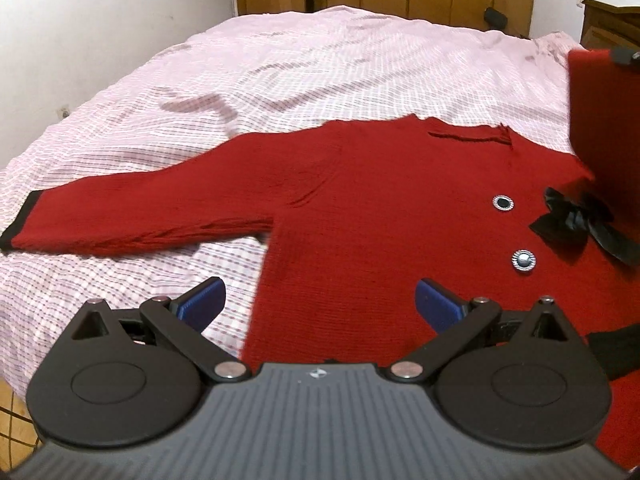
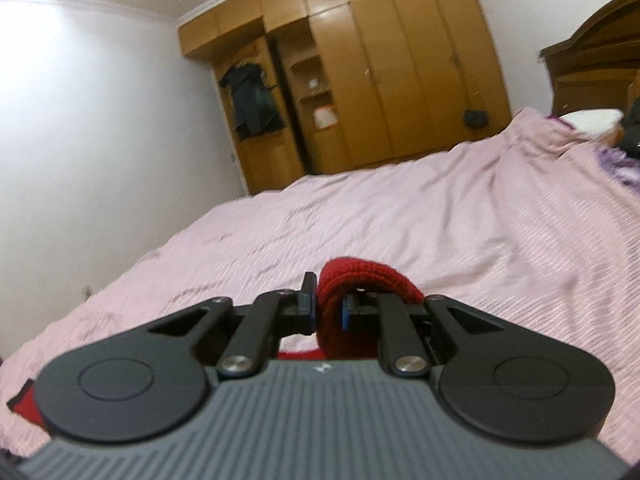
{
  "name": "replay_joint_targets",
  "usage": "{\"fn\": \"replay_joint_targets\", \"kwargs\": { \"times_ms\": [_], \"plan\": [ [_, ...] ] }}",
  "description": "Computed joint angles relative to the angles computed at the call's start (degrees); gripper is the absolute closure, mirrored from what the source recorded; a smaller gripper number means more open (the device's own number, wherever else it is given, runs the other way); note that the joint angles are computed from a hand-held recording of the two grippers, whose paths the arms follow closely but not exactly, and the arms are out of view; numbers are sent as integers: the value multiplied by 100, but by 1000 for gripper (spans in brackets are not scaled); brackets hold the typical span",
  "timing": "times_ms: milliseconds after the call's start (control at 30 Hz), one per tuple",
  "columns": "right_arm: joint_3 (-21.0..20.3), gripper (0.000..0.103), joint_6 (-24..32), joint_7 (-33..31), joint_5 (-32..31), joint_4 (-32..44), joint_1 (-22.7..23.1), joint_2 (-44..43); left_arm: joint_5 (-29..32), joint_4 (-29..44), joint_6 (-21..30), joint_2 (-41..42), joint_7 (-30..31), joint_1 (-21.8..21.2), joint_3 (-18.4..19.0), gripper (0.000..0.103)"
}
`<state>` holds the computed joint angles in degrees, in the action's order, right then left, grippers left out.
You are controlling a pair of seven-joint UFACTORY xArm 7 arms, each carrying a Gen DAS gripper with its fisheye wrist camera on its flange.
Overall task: Fold small clothes
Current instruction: 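Lift the sleeve with the right gripper and swing it across the cardigan body, then lower the sleeve onto the cardigan body and open the right gripper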
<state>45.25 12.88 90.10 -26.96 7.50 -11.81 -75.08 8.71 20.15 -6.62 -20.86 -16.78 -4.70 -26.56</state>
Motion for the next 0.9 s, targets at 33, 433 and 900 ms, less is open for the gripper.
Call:
{"fn": "replay_joint_targets", "kwargs": {
  "times_ms": [33,433,900],
  "plan": [
    [179,89,-190,84,-10,93,-182,211,5,-14,-24,-4,7,25,18,0],
    [2089,87,-1298,324,345,1042,-1823,1950,-261,-96,-213,342,339,-391,930,0],
    [2284,33,-2136,364,1428,689,-1591,2534,-448,-281,-289,157,685,-1554,2042,0]
  ]
}}
